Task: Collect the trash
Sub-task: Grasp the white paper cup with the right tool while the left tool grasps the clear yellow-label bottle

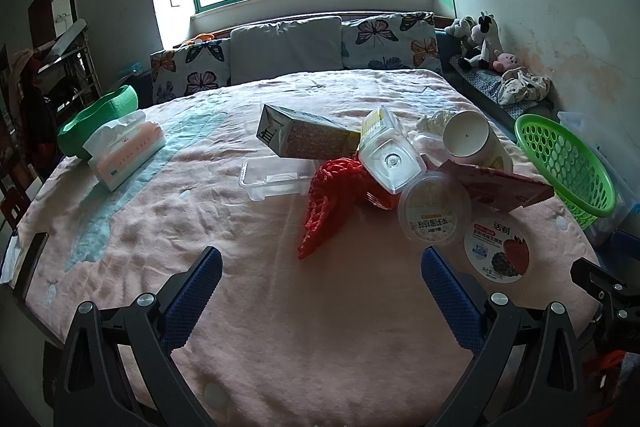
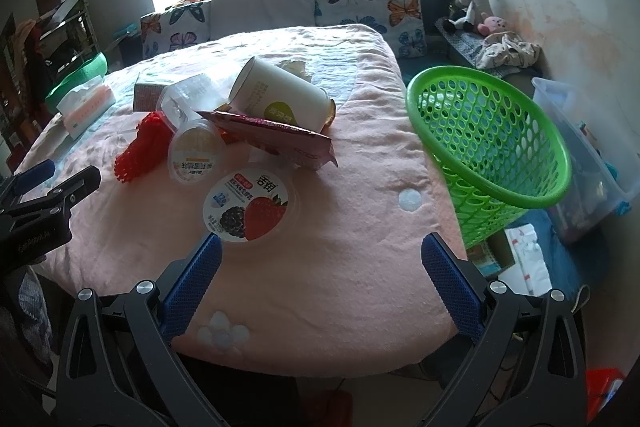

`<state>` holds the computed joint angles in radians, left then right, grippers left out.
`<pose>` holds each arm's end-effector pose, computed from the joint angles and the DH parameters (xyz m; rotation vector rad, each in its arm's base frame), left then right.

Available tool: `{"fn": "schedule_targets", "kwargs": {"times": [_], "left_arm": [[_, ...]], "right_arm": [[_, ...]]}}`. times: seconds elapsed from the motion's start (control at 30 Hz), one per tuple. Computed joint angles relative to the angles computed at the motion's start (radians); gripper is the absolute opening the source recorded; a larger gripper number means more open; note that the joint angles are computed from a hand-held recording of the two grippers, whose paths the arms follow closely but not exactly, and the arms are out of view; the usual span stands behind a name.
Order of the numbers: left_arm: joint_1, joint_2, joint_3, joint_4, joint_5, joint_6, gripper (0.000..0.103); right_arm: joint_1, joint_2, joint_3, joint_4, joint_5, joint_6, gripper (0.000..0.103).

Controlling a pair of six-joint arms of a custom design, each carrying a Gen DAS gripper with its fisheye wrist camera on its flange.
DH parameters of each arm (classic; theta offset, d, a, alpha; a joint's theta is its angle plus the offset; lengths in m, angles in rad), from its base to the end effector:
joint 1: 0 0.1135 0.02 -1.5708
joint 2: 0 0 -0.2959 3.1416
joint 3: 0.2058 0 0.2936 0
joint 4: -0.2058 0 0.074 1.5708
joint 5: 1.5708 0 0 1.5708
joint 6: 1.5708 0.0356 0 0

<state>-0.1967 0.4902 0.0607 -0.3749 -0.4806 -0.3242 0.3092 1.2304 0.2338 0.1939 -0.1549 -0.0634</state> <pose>0.1194 -0.0070 0.1116 -0.3685 2.2518 0.3019 0.1922 0.0672 0.1052 -0.5143 2.3257 0.3013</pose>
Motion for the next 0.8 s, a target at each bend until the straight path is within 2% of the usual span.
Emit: {"fn": "schedule_targets", "kwargs": {"times": [0.17,0.4,0.7,0.8], "left_arm": [[0.05,-0.009,0.0,0.005,0.031,0.029,0.097],[0.121,0.007,0.0,0.033,0.082,0.068,0.097],[0.262,0.091,-0.011,0.128,0.18,0.136,0.097],[0.311,0.128,-0.014,0.173,0.214,0.16,0.097]], "right_arm": [[0.008,0.005,0.01,0.014,-0.001,-0.005,0.098],[0.049,0.065,0.079,0.039,0.025,-0.024,0.094],[0.125,0.259,0.289,0.016,0.041,-0.11,0.089],[0.16,0.325,0.359,-0.001,0.08,-0.148,0.089]]}}
